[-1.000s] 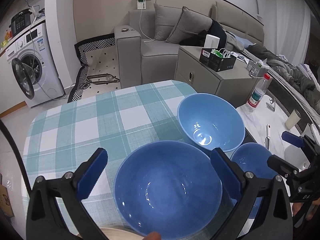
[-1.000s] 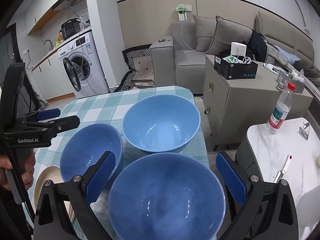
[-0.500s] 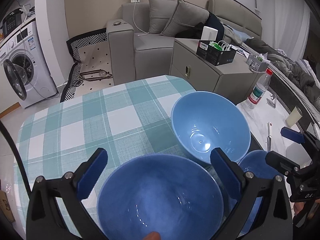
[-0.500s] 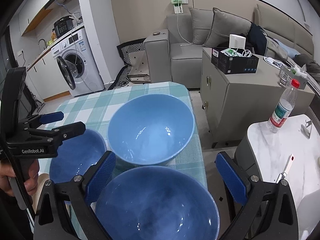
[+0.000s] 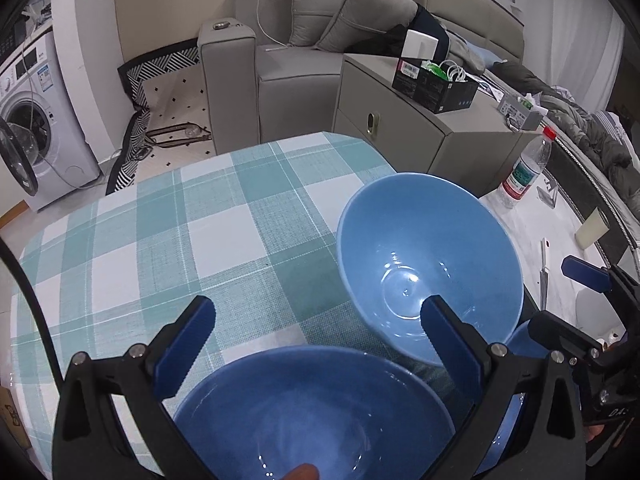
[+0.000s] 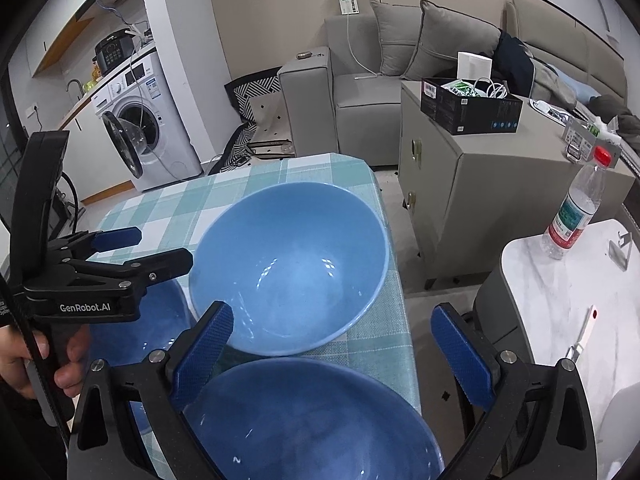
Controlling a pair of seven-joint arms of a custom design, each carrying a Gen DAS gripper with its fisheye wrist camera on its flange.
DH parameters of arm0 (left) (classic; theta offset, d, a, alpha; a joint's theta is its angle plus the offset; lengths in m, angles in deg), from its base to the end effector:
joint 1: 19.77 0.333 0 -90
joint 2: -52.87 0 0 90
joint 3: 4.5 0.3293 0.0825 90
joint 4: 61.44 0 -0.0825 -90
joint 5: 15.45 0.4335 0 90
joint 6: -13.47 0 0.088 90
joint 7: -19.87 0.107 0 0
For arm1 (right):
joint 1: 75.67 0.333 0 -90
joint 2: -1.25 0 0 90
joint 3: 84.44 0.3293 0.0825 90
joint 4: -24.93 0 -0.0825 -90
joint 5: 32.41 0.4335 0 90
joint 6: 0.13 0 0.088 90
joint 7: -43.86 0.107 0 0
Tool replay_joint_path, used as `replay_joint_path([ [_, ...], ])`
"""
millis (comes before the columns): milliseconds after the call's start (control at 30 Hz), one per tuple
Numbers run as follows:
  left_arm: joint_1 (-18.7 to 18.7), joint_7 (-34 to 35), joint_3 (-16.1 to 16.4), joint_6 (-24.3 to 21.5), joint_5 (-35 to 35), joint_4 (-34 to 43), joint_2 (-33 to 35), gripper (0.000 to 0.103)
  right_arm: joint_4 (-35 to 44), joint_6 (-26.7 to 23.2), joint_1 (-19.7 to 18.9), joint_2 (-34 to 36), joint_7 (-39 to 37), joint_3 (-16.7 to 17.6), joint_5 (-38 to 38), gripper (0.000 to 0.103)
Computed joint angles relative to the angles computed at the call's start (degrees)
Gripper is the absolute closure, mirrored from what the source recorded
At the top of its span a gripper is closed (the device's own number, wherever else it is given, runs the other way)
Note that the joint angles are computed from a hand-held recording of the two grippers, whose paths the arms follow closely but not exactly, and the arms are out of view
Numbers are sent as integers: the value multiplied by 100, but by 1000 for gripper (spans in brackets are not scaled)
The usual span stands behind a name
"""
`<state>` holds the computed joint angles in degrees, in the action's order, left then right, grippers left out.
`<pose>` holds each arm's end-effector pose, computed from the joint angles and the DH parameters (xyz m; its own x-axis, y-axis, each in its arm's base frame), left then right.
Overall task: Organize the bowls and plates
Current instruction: 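Close the left tool on a blue bowl rim while the right tool grips another bowl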
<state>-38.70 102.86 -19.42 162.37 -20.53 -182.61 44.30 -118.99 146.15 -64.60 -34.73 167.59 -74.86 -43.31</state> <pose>0.4955 -0.3379 0.5432 -0.4357 -0.8928 0.1147 -0.7604 0.2969 -0.5777 0.4159 0.1682 0.5590 -0.0686 -0.9931 -0.0951 -0.7624 0.1137 -0.6370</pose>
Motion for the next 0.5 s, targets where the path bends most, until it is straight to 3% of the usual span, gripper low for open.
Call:
replay_joint_path([
  [267,-23,126,-28,-173,-9,288,341,3,39,-25,-50,177,30,-67,11,15],
  [500,-48,260,-51,-274,-166,430,513,19,72,-111,-14,361,22,-227,246,39],
])
